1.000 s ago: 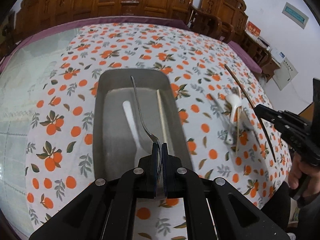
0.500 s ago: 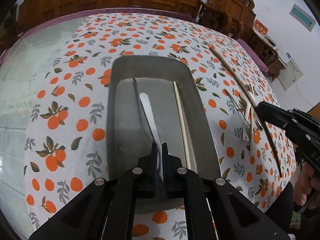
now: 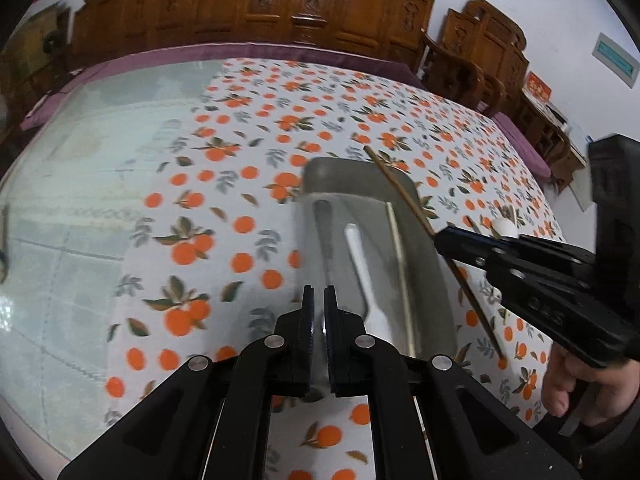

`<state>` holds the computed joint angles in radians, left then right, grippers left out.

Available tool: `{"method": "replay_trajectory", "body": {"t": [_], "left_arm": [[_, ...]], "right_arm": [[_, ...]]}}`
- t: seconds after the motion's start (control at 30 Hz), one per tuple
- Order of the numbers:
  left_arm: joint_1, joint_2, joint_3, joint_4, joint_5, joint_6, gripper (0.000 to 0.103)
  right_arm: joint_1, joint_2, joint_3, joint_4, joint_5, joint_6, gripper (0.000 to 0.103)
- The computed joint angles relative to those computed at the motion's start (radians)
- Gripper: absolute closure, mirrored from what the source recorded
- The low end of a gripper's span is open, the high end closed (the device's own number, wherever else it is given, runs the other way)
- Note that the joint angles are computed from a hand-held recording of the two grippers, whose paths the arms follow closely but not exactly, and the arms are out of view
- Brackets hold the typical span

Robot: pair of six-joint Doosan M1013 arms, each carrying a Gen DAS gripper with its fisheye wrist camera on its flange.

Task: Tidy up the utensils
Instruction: 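Open the left tool to drop the fork while the right tool lowers and releases the chopstick in the tray, then move both tools back to the utensil pile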

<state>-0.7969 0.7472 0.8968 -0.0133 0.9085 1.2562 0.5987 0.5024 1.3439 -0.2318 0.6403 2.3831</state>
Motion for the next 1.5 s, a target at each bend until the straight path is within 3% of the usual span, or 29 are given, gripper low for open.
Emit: {"method": "replay_trajectory", "body": {"t": [0.5, 1.07, 1.23, 1.33, 1.5], "left_arm": [[0.012, -0.051, 0.071, 0.069, -0.031, -0.052, 0.099], [0.005, -0.061, 0.074, 0.103, -0.023, -0.072, 0.099], [-0.006, -0.056, 0.059, 0.113, -0.012, -0.075, 0.097], [-0.015, -0.052, 0.051, 0.121, -0.014, -0.077, 0.083], [-0.035, -0.036, 0.019, 0.117, -0.008, -0.073, 0.076]], "right_arm": [[-0.01, 0.087, -0.09, 0.061, 0.047, 0.014, 0.097], [-0.006, 0.087, -0.087, 0.076, 0.027, -0.025, 0.095], [-0.004, 0.045, -0.043, 0.041, -0.03, -0.019, 0.095], [0.003, 0.0, 0.004, -0.025, -0.051, 0.006, 0.095], [0.007, -0.093, 0.113, -0.114, -0.065, 0.051, 0.095]]}}
